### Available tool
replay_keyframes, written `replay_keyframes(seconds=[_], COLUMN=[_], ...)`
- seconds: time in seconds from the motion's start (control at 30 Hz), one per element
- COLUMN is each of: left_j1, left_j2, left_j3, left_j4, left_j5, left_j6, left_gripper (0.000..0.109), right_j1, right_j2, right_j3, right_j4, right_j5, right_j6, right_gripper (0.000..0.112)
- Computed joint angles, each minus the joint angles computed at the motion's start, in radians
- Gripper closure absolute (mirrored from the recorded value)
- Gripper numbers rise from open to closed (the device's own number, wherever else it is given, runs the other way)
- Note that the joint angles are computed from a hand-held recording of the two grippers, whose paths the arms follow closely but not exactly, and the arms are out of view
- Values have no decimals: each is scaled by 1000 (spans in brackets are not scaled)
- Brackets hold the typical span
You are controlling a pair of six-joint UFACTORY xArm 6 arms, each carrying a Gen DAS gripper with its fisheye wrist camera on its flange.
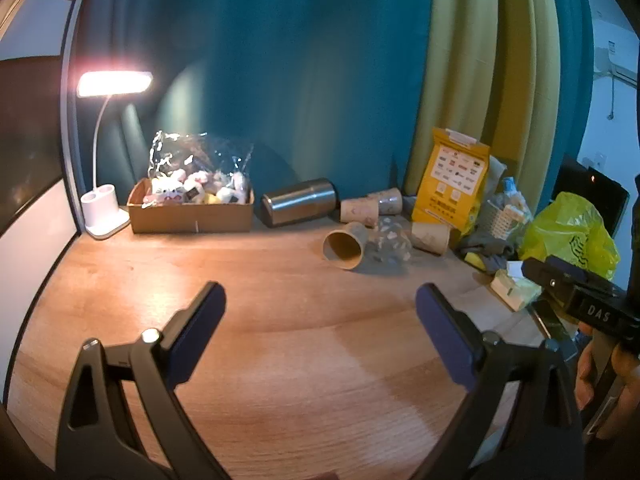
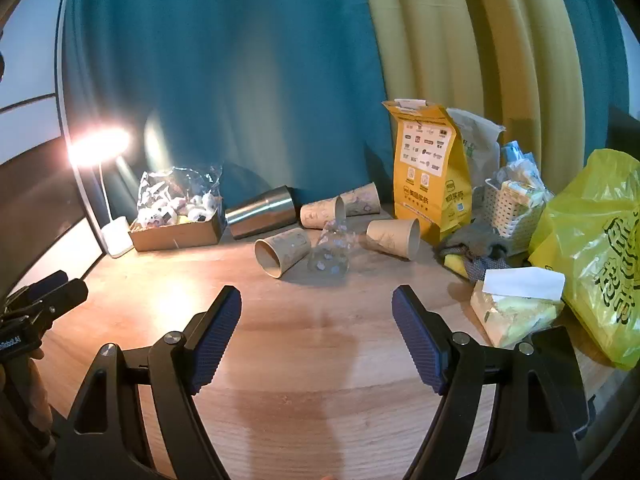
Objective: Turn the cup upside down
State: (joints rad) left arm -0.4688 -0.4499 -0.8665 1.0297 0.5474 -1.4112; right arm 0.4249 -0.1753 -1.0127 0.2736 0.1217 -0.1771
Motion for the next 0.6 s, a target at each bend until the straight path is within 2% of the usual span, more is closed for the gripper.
replay_keyframes(seconds=[0.3,0.6], left_j1=[-8,-16], left_j2=[-3,-8], left_j3=[1,7], left_j4=[-8,2], left_j5=[8,22], left_j6=[9,-7], left_gripper=[11,11], right_j1=[3,6], right_j2=[-4,7], right_j3=[1,-27], right_j4=[12,-55], right_j5=[1,33], right_j6=[-9,50], right_gripper=[32,32])
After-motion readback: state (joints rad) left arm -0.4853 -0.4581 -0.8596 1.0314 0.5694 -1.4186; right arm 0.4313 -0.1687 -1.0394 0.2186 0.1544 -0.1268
